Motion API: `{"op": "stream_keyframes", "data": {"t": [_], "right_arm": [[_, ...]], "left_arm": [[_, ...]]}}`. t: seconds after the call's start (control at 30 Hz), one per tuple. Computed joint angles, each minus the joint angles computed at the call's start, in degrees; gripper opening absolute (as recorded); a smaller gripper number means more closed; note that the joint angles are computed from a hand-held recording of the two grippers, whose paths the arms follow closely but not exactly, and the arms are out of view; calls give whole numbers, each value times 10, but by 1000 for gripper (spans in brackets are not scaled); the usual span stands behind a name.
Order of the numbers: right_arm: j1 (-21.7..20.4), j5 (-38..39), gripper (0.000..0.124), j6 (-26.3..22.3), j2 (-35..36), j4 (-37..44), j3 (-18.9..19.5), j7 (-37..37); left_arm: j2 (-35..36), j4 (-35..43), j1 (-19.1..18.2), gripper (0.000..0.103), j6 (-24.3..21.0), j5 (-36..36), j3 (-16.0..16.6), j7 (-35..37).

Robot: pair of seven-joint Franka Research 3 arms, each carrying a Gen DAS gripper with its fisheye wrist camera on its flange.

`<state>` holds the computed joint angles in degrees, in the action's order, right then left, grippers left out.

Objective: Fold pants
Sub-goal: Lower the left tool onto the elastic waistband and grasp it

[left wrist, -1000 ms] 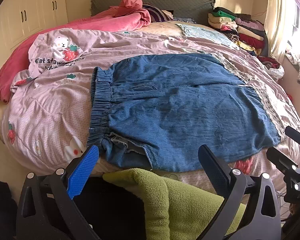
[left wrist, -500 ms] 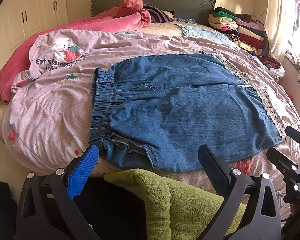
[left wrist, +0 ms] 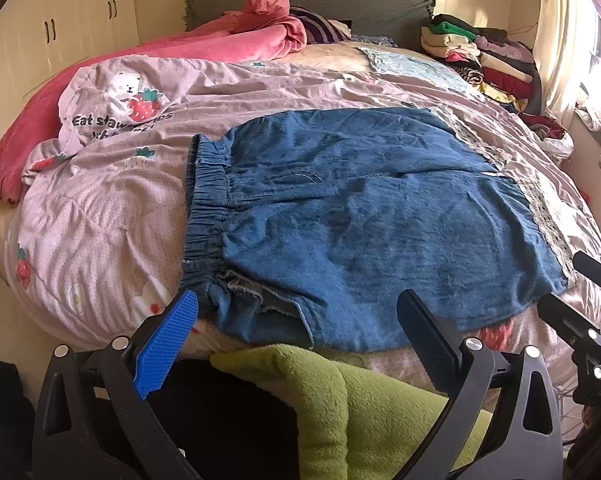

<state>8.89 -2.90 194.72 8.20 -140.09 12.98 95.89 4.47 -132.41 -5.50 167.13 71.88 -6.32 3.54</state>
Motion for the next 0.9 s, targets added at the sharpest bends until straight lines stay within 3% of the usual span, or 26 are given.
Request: {"op": "stream_keyframes", "data": {"t": [0.23,0.47,0.53,0.67,0.73,0.9], "right_arm": [[-77,-55,95,-21,41,62,66,4],[-111,-34,95,-56,102,155,117,-52],[-107,-22,95,-70,120,185,118,-67],[-39,-1,95,-89,150,248,59,-96],[-54,9,95,-100,166,273,81,-118],[-17,26,95,-124,202,343,56,-160]], "left_arm": [[19,23,7,99,-8,-23,9,15],[47,51,12,99,-12,-64,24,55],[58,61,16,99,-10,-81,29,72],[75,80,20,99,-10,-113,41,95],[87,93,25,99,-5,-131,48,109],[112,119,32,99,9,-176,64,145]]}}
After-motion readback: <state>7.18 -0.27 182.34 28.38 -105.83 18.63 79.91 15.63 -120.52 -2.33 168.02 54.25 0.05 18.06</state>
